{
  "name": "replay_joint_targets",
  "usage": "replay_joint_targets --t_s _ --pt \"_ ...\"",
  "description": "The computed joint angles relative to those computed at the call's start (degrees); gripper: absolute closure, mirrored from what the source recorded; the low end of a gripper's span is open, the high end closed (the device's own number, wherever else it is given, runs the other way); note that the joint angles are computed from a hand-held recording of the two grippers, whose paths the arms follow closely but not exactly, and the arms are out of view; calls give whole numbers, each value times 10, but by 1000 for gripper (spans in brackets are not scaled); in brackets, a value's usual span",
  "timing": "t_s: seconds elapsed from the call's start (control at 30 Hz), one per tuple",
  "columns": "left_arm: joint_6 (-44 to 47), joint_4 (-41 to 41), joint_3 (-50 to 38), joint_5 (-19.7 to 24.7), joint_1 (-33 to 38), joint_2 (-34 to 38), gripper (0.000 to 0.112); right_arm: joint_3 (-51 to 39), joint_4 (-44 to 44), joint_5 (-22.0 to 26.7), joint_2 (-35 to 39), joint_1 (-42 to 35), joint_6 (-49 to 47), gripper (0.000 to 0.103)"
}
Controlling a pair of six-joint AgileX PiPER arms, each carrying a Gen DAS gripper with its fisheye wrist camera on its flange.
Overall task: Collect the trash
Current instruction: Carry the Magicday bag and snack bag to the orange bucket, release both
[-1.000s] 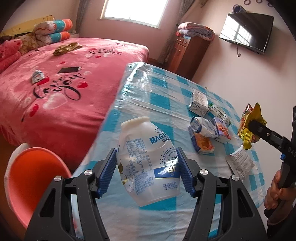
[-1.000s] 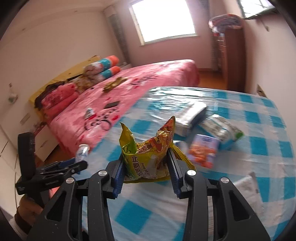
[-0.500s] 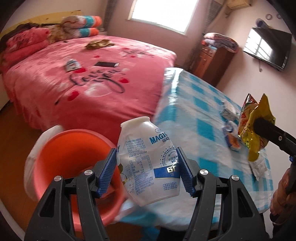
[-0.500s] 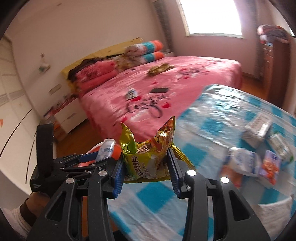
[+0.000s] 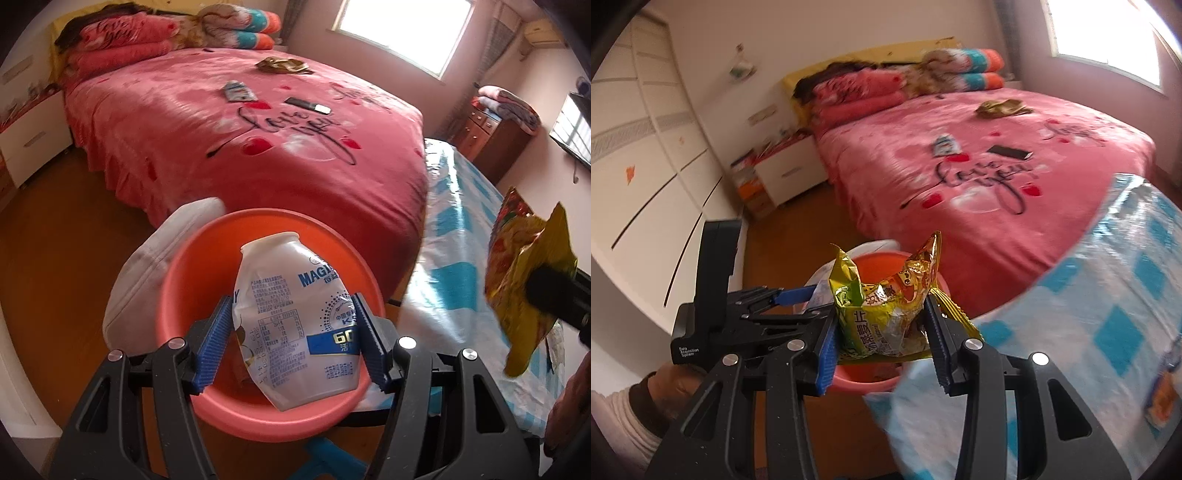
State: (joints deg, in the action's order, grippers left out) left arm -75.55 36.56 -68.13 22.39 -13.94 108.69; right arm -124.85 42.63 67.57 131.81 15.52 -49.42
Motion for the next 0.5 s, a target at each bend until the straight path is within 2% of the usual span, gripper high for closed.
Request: replay_joint_targets --t_s 0.23,0.33,0.37,0.4,0.43,0.47,0.5 --pt "-21 10 28 -15 15 -2 48 -35 -26 8 40 35 13 59" --pt "-19 6 32 -21 22 4 48 -53 -44 5 58 45 23 56" --pt "-18 4 30 -19 23 8 47 -61 -47 7 67 46 29 52" --pt "-22 4 26 -10 22 13 46 -79 -43 17 80 43 39 42" --pt "-29 6 20 3 21 20 40 -91 -39 23 90 38 46 37" --pt "-37 10 18 12 20 23 35 -85 -34 17 88 34 49 27" --pt "-54 22 20 17 20 25 35 -69 -26 7 80 28 47 22"
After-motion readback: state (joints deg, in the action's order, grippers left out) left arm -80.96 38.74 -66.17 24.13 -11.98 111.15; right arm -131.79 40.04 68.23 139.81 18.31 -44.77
